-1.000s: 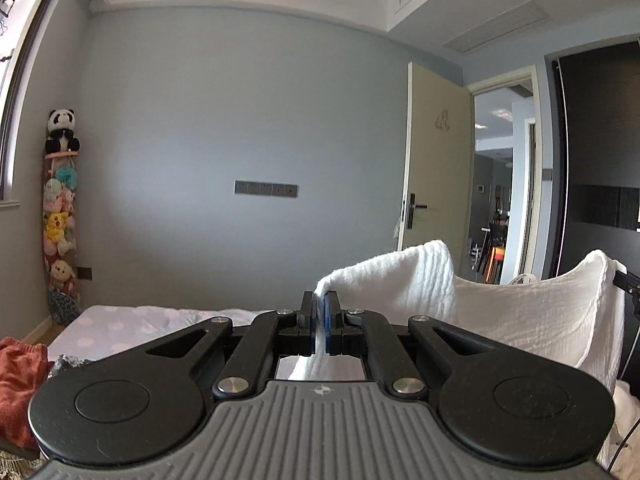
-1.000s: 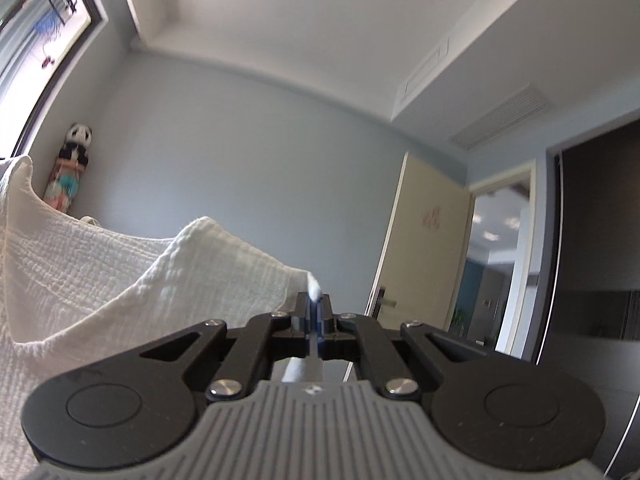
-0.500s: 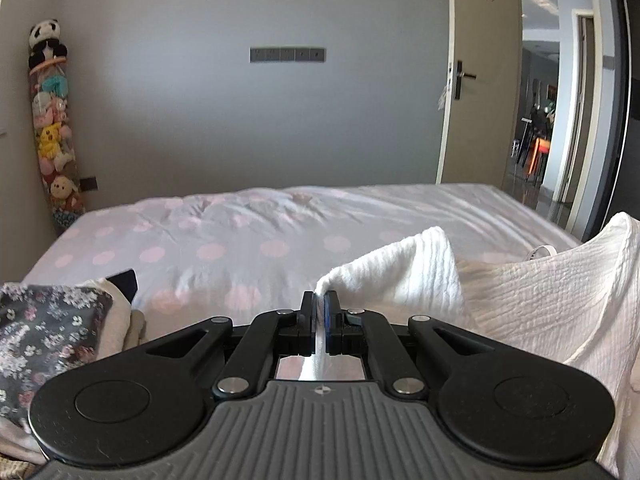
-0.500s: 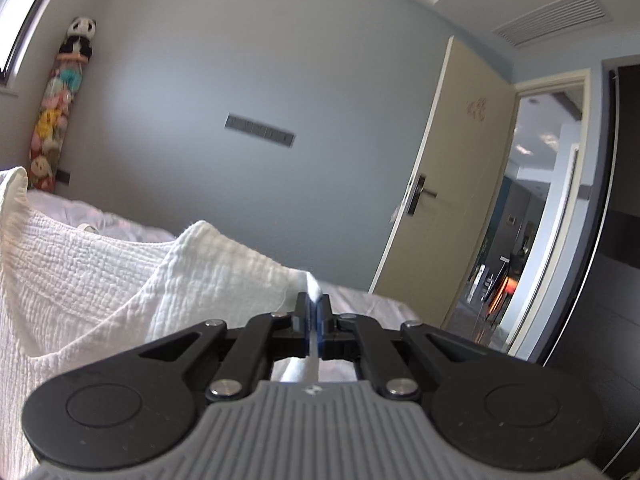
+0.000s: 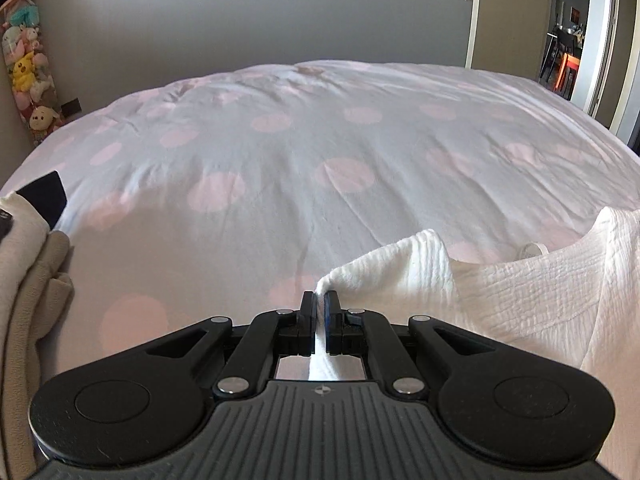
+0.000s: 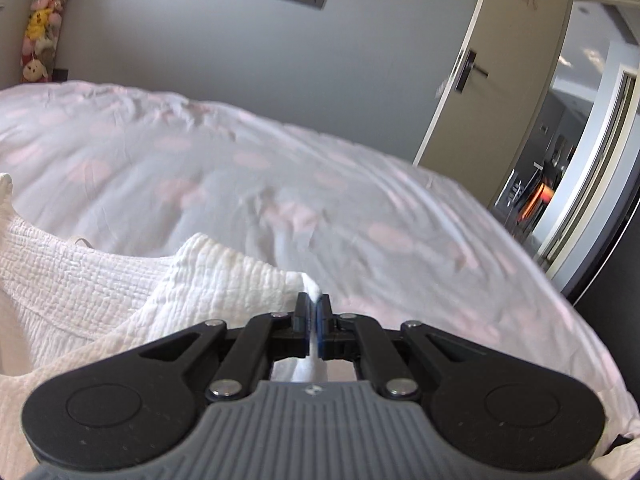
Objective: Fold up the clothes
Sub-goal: 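Lift the robe up with both grippers and shake it out, then lay the white gauze top flat on the bed and open both grippers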
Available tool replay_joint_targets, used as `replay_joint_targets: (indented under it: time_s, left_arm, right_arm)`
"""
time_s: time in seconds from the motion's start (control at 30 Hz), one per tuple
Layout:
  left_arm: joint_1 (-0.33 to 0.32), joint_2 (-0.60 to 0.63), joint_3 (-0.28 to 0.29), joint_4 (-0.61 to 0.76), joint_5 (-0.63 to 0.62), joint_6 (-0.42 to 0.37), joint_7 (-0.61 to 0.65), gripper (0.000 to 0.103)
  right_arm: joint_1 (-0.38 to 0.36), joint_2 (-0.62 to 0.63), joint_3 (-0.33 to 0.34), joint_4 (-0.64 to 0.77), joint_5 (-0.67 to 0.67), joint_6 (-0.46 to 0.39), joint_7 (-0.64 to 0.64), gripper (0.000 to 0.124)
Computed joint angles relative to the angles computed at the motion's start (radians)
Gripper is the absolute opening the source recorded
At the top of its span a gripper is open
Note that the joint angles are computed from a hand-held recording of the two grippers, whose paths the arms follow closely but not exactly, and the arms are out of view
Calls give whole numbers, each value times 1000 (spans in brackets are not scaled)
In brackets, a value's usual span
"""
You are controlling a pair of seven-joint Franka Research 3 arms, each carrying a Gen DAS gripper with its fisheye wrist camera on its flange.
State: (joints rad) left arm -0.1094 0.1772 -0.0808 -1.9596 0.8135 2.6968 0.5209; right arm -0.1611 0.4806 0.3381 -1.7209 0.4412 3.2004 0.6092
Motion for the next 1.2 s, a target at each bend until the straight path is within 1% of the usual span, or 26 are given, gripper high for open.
replay_joint_targets:
  time_s: [0.13,0.23,0.27,0.3,0.33,0.37,0.4,0.43,0.5,0.6,0.7,0.77,0.83,0.9,1.03,1.1,1.2]
  left_arm:
    - [16,63,-3,28,-78,10,74,4]
    - [12,76,10,24,-95,24,85,7]
    - [10,71,13,16,-94,30,83,10]
    - [12,65,13,10,-104,34,89,16]
    - [16,59,12,4,-118,37,97,20]
    - [18,46,12,-8,-130,43,94,26]
    - [18,26,13,-26,-135,51,78,31]
    - [17,4,14,-44,-136,58,57,32]
    - [19,-60,2,-103,-153,59,39,39]
    - [27,-161,-24,-189,-192,55,24,39]
    - [27,-272,-57,-282,-237,31,16,39]
    - [18,-353,-81,-349,-271,6,21,39]
    - [0,-432,-103,-412,-312,-30,31,40]
    - [-27,-507,-122,-468,-361,-73,41,41]
    - [-102,-634,-142,-555,-487,-168,47,43]
    - [-137,-687,-155,-585,-537,-218,40,43]
    - [-178,-731,-179,-601,-573,-282,27,44]
  right_arm:
    - [118,38,-148,33,-23,-63,86,4]
    - [173,76,-221,88,-39,-141,158,5]
    - [178,87,-229,107,-41,-162,175,7]
    - [172,88,-224,112,-37,-172,178,7]
    - [168,83,-222,112,-33,-181,182,11]
    - [167,77,-226,112,-30,-191,191,19]
    - [167,71,-230,112,-28,-201,200,25]
    - [155,59,-219,104,-15,-203,198,32]
    - [117,17,-183,67,29,-208,176,32]
    - [57,-86,-135,-25,127,-250,111,32]
    - [-13,-234,-84,-167,305,-319,-28,34]
    - [-39,-342,-83,-264,418,-388,-110,37]
    - [-43,-454,-107,-373,504,-452,-178,38]
    - [-34,-566,-145,-481,555,-518,-222,40]
    - [2,-768,-223,-684,582,-602,-259,44]
    - [21,-860,-259,-770,573,-634,-260,45]
    - [59,-983,-298,-890,569,-616,-289,46]
